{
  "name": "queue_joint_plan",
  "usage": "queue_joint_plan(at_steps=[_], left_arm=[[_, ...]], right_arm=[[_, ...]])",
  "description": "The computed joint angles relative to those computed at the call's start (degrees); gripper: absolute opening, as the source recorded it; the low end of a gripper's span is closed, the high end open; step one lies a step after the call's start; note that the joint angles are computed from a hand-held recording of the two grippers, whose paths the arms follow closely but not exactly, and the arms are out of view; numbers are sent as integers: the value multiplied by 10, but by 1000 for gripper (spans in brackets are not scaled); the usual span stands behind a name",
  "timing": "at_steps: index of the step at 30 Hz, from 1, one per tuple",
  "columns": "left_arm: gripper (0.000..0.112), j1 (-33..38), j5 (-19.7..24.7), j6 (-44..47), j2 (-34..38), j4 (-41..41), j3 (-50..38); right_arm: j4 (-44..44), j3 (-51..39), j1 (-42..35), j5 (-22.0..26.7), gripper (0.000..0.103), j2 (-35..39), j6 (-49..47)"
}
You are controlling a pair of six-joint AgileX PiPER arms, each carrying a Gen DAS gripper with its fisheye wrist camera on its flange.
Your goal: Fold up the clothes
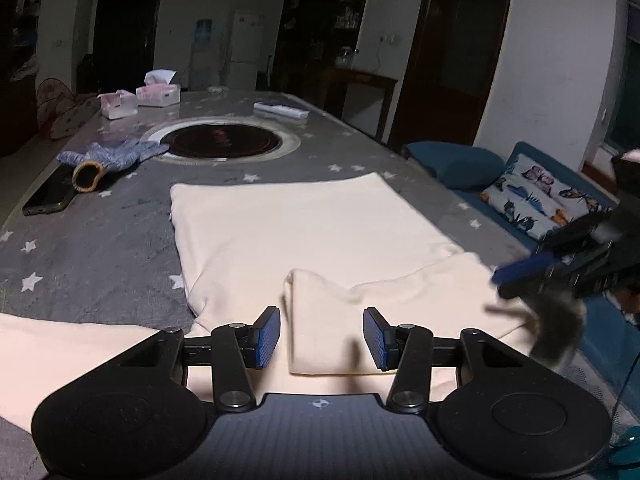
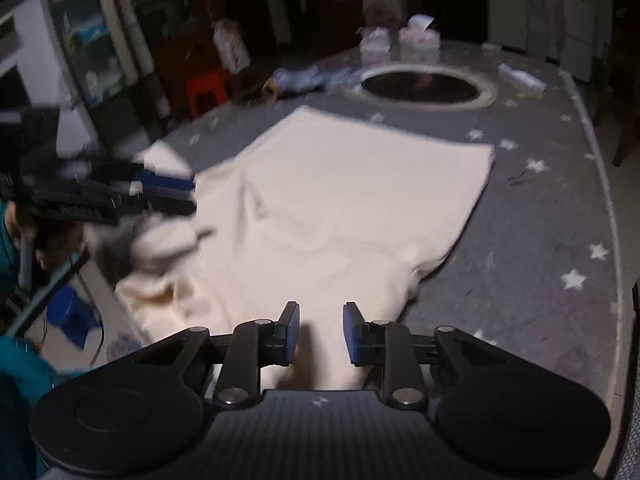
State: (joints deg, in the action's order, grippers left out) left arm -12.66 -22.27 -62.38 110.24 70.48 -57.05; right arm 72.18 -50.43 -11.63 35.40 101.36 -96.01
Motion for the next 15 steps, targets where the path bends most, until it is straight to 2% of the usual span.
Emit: queue_joint_plan(at_steps=[3, 6, 8, 9, 12, 13, 15], left_arm=[[46, -10, 21, -12, 20, 11, -19], [35, -16, 26, 35, 20, -37, -5], [15, -19, 30, 70, 17, -73, 3], [10, -20, 35, 67, 16, -75, 1], [5, -19, 40, 25, 6, -50, -7], [5, -20, 36, 37, -5, -62, -3], [2, -21, 23, 88, -34, -113, 12]], right_arm=[[25, -20, -13, -2, 26, 17, 4], [31, -35, -21, 3, 27, 34, 15], [41, -32, -23, 8, 28, 36, 0], [47, -31, -23, 10, 30, 37, -10], [79, -15, -17, -3, 39, 32, -48], [96, -8, -13, -13, 44, 30, -65], [124, 2, -11, -23, 45, 29, -90]])
